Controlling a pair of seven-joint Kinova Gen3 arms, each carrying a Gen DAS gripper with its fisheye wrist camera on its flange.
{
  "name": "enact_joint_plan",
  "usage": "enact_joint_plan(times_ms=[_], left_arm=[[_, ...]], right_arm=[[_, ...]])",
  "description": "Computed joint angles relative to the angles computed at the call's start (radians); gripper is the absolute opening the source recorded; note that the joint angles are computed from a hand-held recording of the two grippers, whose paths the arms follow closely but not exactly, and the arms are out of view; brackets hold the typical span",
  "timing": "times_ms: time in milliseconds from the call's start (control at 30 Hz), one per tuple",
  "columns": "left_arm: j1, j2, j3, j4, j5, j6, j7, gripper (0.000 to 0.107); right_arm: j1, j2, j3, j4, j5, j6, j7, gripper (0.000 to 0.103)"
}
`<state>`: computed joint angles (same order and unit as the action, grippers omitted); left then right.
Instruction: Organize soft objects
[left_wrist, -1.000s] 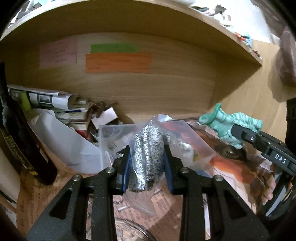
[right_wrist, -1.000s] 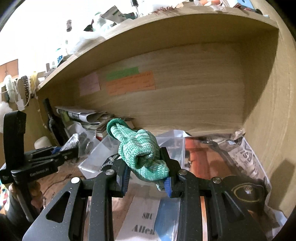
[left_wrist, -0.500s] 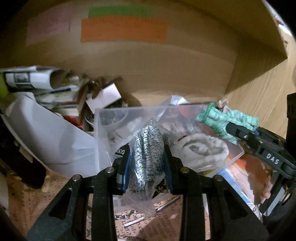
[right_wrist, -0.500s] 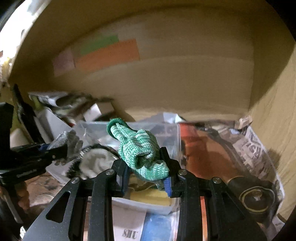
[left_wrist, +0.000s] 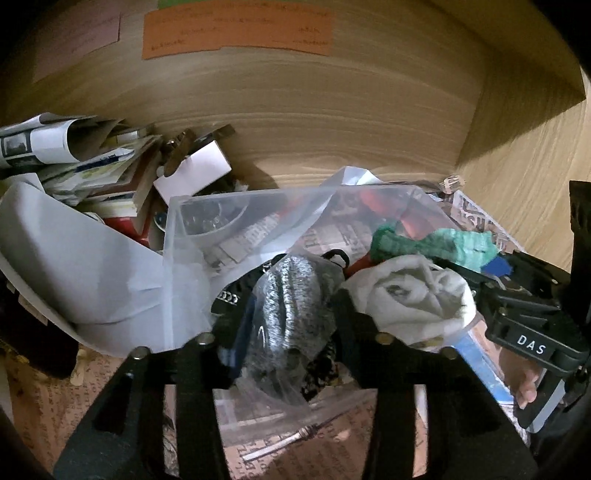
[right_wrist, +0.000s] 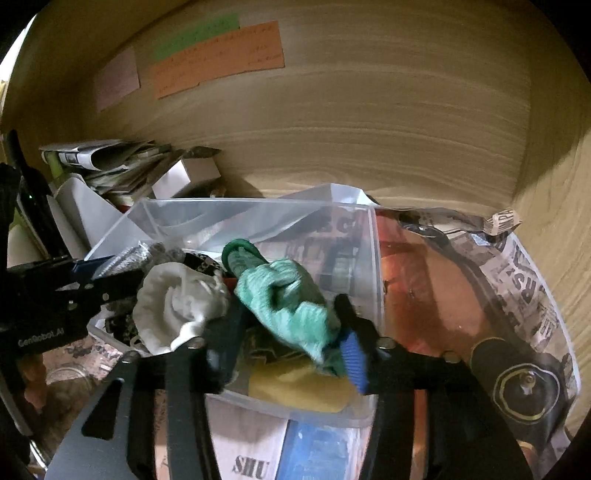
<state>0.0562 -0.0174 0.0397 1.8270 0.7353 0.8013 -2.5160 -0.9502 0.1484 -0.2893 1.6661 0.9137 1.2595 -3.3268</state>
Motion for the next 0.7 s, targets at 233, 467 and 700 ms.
enact_joint_plan(times_ms=[233, 467, 700], left_arm=[[-0.031, -0.044, -0.043, 0.018, 0.077, 0.055, -0.069, 0.056], [-0.032, -0.185, -0.132, 0.099, 0.212, 0.053, -0.21, 0.057], [0.004, -0.314, -0.238, 0.156, 0.303, 0.062, -0.307, 0.065]], right_arm=[[-0.048, -0.014, -0.025, -0.019, 0.05, 0.085, -0.013, 0.069], [-0.136, -0.023, -0.073, -0.058, 0.165, 0.226, -0.047, 0.071], [-0.238, -0.009, -0.103, -0.097, 0.293, 0.362, -0.07, 0.077]])
